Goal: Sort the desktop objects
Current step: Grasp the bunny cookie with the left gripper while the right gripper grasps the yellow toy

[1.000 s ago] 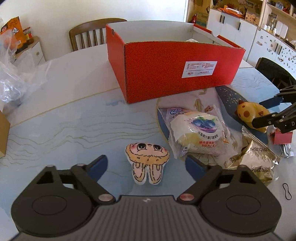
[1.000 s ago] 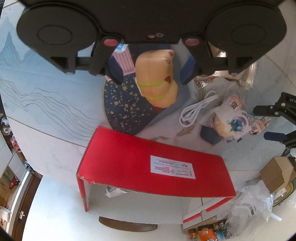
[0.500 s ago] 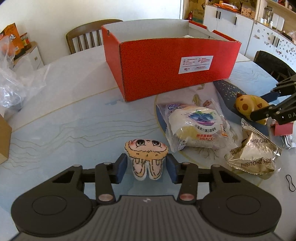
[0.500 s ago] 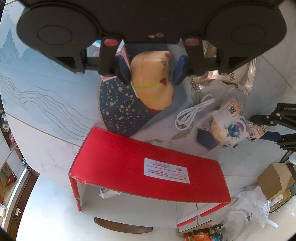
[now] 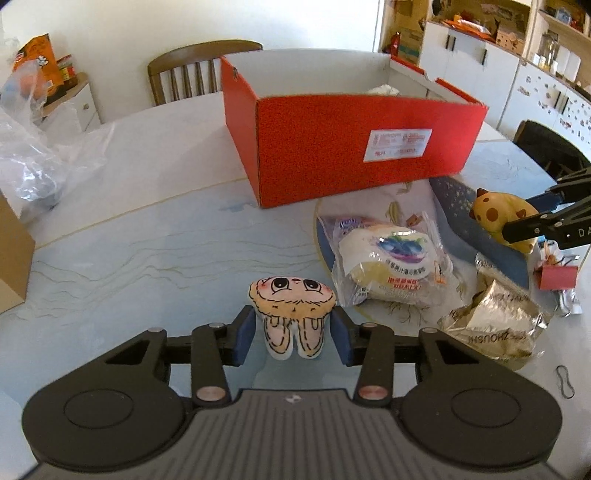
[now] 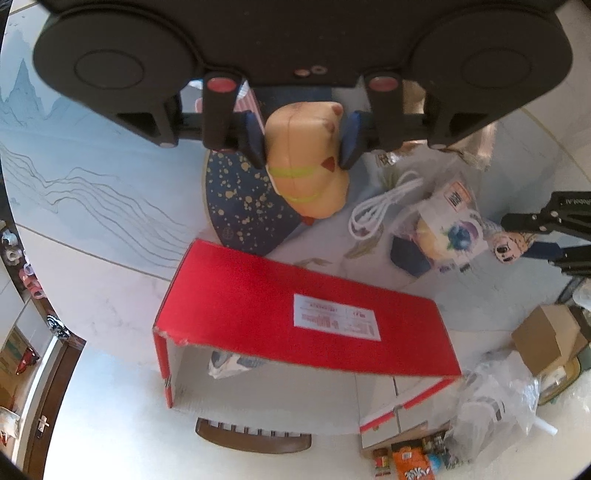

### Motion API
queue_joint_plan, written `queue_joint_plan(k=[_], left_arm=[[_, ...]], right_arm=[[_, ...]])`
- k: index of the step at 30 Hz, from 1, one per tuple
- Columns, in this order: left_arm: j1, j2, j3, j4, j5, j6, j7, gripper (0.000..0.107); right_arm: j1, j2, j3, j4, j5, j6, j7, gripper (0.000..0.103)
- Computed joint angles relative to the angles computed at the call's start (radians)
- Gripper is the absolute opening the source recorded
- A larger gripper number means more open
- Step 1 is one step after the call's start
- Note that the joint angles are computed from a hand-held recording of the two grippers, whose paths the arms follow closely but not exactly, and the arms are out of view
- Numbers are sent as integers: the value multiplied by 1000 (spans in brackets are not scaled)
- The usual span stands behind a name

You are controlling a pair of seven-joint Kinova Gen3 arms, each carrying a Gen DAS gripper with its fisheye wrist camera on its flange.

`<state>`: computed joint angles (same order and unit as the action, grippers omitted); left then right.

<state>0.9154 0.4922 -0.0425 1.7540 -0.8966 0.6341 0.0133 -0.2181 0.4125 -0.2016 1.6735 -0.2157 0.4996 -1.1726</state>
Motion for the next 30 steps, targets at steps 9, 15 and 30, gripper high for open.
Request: queue_joint_plan(k=[9,15,30], left_arm=[[9,-56,15,-9,-39,55,79,43],[-18,-82,51,-49,-51,91,80,43],[-69,-50,50,-238,-34,99,-139,43]], right_arm=[[27,-30,-21,-26,-64,24,29,42],[34,-45,-20,-56,-104,45,19,42],[23,-22,-3,-211,-135,77,25,42]])
